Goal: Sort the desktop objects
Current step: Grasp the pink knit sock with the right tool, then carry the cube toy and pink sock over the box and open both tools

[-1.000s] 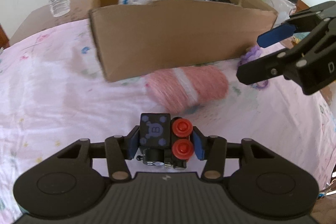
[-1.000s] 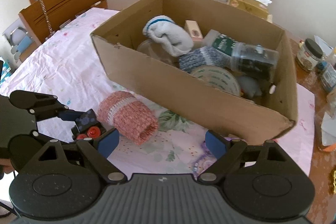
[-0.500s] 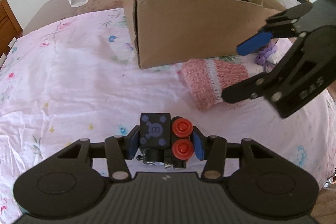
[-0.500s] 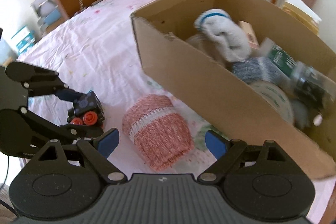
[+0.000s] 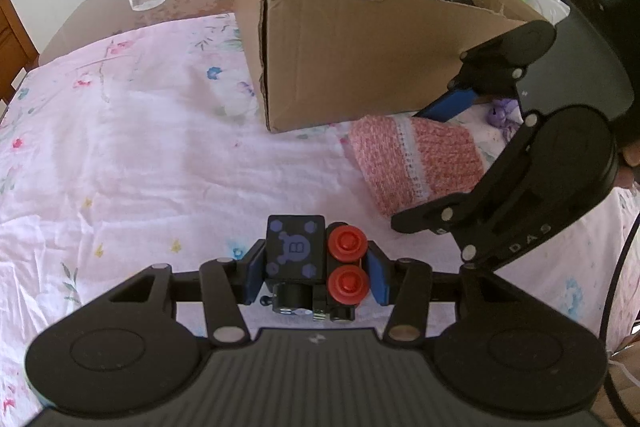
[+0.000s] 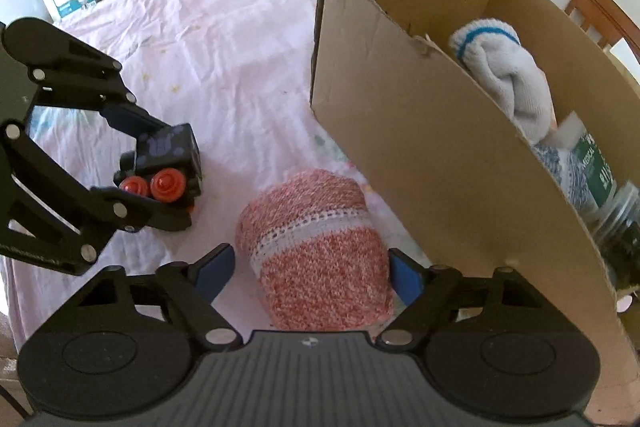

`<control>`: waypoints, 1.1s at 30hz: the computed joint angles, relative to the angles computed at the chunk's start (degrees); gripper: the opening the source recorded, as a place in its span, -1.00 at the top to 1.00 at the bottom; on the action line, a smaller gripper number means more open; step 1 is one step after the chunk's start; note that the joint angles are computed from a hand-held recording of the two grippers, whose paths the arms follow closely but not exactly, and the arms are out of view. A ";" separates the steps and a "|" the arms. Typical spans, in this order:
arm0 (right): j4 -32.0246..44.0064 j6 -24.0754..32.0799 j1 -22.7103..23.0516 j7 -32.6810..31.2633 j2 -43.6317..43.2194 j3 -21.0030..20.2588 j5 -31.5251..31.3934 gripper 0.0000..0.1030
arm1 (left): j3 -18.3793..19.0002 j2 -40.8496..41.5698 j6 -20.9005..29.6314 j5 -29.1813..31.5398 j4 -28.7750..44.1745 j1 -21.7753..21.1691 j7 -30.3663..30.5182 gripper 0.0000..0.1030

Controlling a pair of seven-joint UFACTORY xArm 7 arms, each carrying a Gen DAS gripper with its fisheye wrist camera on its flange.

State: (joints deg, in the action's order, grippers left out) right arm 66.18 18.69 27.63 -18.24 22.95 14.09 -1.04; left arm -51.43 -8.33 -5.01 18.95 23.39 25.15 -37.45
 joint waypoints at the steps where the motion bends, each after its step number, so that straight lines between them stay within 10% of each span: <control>1: 0.34 0.17 -0.43 -0.20 0.17 0.45 0.74 -0.65 | -0.11 0.08 0.07 0.10 0.08 0.15 0.06 0.04; 14: -2.67 -0.93 -0.14 -0.48 -3.18 0.06 0.02 -0.36 | 1.81 -1.14 0.73 0.34 0.18 -2.19 0.14 0.04; 25: -8.14 -3.95 -1.32 -1.38 -9.67 1.13 2.40 -0.35 | 21.08 -5.91 5.55 1.09 0.55 -22.92 0.27 0.04; 33: -11.45 -5.80 -1.72 -0.61 -14.74 0.57 4.08 -0.35 | 26.99 -9.13 8.45 2.71 2.48 -29.37 0.77 0.04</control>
